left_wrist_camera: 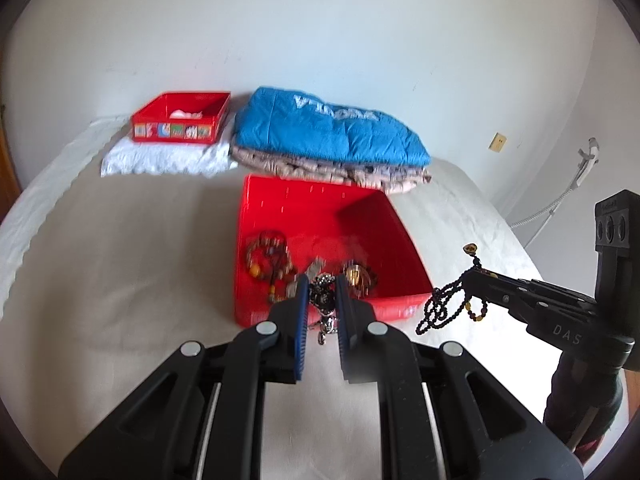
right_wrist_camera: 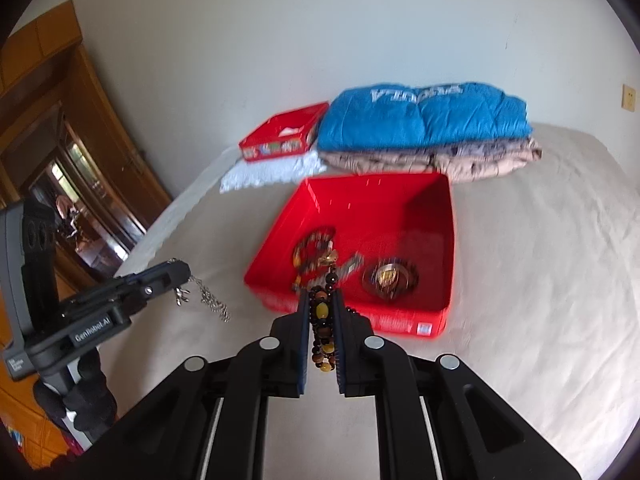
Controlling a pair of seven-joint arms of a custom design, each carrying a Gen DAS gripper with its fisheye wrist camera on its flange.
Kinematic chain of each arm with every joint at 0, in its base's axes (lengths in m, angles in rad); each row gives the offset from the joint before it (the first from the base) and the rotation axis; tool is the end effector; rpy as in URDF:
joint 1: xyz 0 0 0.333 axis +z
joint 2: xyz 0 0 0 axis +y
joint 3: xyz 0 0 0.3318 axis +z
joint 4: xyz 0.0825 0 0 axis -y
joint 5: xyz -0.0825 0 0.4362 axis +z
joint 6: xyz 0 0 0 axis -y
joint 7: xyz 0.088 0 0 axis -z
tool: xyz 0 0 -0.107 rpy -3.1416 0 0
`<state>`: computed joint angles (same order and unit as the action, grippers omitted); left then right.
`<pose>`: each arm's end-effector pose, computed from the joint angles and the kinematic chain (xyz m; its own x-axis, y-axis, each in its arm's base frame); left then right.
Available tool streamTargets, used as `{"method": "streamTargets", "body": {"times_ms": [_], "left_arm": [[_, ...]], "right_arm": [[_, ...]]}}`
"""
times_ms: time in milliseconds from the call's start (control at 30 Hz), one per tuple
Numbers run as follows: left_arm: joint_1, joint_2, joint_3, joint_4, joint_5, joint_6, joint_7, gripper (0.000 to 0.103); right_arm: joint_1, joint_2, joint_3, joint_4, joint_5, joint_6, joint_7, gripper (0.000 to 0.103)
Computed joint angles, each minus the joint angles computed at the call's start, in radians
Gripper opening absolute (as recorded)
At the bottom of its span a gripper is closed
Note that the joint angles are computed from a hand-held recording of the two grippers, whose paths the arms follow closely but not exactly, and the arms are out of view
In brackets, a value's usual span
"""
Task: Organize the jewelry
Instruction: 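Carry the necklace and chain into the red tin and open both tools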
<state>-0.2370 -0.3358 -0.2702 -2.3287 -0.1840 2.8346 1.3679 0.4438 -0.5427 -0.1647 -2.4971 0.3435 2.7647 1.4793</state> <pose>0.4717 -0.2650 0.5574 -0.2652 -0.9374 0.2256 -0.7084 0.0307 -0.7051 0.4617 0.1092 0.5558 0.2176 -0.9186 -0.3299 -0.7355 0.0679 -0.6741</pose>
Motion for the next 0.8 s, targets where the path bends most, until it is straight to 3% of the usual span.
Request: {"method": "streamTargets", "body": {"times_ms": [333, 600, 800], "left_arm": [[-0.004, 0.280, 0.015, 0.245, 0.020, 0.041, 0.045, 0.011], [-0.026, 0.523, 0.049, 0.477, 0.040, -0.070, 0.074, 0.011], [-0.041, 0.635, 0.076, 0.595, 0.081, -0.146, 0.053, 0.011]], "right_arm": [[-0.065, 0.261, 0.026, 0.190, -0.013, 0.037, 0.018, 0.010], [-0.154, 0.537, 0.085, 0.422, 0.042, -0.053, -0.015, 0.010], [-0.222, 0.663, 0.150, 0.536, -0.033, -0.098, 0.036, 0.010]]}}
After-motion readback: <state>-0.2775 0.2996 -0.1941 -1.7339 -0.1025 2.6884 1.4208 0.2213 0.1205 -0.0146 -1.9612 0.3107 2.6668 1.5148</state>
